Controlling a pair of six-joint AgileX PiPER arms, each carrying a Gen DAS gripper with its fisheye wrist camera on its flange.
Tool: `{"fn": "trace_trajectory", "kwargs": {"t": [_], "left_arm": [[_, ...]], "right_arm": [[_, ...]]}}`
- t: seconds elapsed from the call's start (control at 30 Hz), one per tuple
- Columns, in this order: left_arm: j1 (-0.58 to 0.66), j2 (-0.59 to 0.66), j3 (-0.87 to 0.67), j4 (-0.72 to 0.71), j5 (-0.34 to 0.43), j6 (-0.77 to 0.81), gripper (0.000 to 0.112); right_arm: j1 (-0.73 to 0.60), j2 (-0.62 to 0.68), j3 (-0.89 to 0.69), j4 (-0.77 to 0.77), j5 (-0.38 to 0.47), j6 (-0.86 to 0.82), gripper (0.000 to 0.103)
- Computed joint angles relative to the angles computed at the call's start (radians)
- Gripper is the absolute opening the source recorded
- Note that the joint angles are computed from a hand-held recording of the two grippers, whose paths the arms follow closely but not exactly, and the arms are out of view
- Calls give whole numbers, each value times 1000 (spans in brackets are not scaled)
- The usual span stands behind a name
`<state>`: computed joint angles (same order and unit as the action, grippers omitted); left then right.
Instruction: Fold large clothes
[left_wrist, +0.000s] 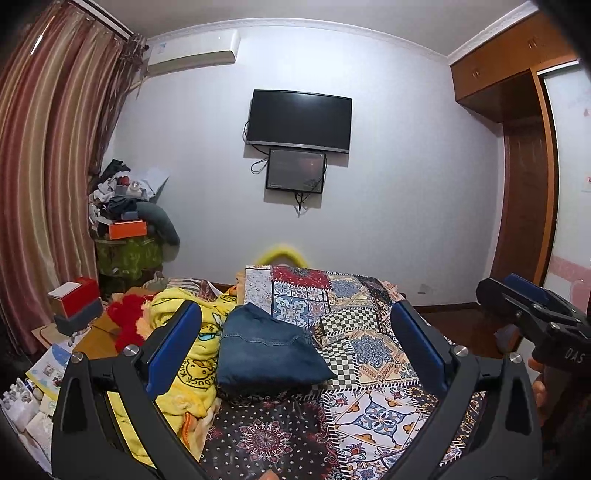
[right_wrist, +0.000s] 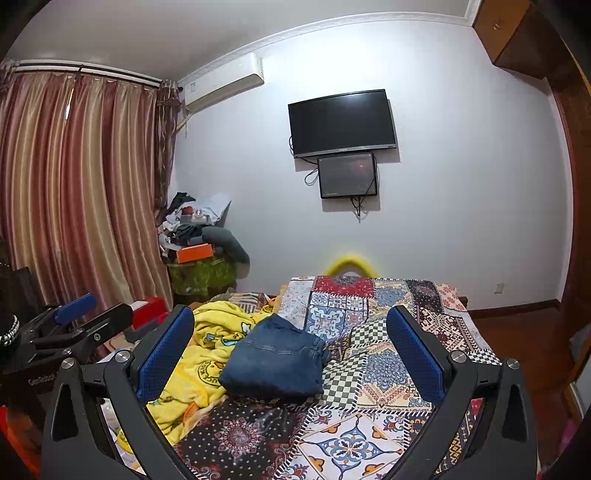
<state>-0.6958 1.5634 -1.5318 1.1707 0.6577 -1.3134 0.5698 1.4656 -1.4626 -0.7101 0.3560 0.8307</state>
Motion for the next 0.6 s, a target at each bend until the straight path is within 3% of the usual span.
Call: {"fn": "trace_trajectory", "kwargs": {"t": [0.6], "left_arm": [[27, 10, 0, -49, -48, 53, 103]], "right_arm": [[-8, 6, 3, -5, 12, 24, 103]]}}
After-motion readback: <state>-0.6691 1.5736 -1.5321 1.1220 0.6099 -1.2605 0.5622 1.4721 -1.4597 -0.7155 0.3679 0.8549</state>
